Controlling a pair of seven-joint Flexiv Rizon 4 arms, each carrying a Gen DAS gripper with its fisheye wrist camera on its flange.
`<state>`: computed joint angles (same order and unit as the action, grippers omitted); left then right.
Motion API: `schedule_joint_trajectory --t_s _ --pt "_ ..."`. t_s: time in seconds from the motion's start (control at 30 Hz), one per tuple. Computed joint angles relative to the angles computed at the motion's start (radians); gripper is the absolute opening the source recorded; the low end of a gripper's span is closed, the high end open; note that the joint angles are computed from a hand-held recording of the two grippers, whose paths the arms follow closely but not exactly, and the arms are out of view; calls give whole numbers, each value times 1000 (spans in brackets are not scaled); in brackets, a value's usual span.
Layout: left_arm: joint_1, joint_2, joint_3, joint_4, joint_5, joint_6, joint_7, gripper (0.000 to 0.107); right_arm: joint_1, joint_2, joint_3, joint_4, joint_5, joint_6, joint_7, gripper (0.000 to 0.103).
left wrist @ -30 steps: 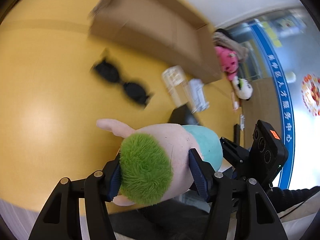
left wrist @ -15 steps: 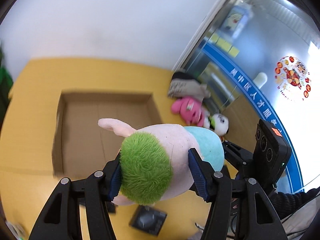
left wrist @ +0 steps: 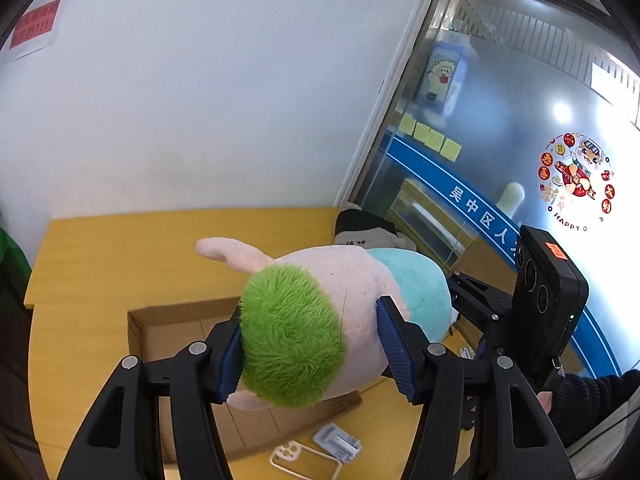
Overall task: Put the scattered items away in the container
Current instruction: 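Lift the plush toy with the left gripper and carry it over the cardboard box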
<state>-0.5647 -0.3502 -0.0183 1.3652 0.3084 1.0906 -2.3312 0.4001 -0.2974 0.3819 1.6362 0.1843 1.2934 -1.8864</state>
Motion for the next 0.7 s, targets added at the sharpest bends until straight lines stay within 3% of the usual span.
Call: schedule_joint_trajectory --t_s 0.13,0.33,0.57,0.7 --pt "73 -10 -25 29 -79 48 111 64 84 -84 -61 -75 -101 8 110 87" --pt "218 -38 -94 141 -302 179 343 64 130 -237 -95 -243 -219 -56 216 87" --pt "392 -129 -249 274 -604 330 622 64 159 -438 -100 -463 -274 -194 234 87" --pt "459 -214 -327 304 -713 373 727 64 172 -547 -99 -562 -265 -263 225 87"
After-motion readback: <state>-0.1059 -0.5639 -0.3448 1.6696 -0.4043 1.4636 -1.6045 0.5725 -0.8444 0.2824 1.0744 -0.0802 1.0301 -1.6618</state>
